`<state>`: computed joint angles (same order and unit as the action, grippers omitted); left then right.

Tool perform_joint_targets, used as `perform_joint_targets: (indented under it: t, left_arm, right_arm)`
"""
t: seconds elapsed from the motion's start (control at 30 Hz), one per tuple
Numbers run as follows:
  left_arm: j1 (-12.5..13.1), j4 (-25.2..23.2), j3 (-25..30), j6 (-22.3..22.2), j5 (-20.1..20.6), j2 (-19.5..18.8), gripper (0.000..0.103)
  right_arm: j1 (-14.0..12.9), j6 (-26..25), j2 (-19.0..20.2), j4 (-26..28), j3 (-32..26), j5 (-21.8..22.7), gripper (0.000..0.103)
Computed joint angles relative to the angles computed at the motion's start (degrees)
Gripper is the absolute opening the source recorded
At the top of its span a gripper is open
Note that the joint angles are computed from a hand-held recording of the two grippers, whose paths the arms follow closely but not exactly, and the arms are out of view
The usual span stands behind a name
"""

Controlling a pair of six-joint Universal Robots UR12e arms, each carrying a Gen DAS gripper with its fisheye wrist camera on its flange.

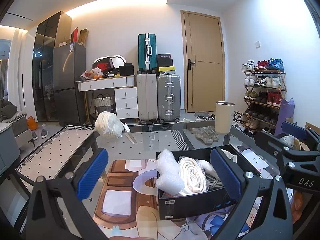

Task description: Organize soft objects

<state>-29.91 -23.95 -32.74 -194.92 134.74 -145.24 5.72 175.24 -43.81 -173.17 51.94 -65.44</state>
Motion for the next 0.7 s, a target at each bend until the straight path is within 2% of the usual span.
perform_joint_targets:
  t: [0.7]
  left_arm:
    - [0.0,-0.2,1.0,0.3,-0.4,-0.4,0.103]
  right_arm:
    - [-0.1,-0.3,-0.2,-0.6,1.0,0.1,0.102]
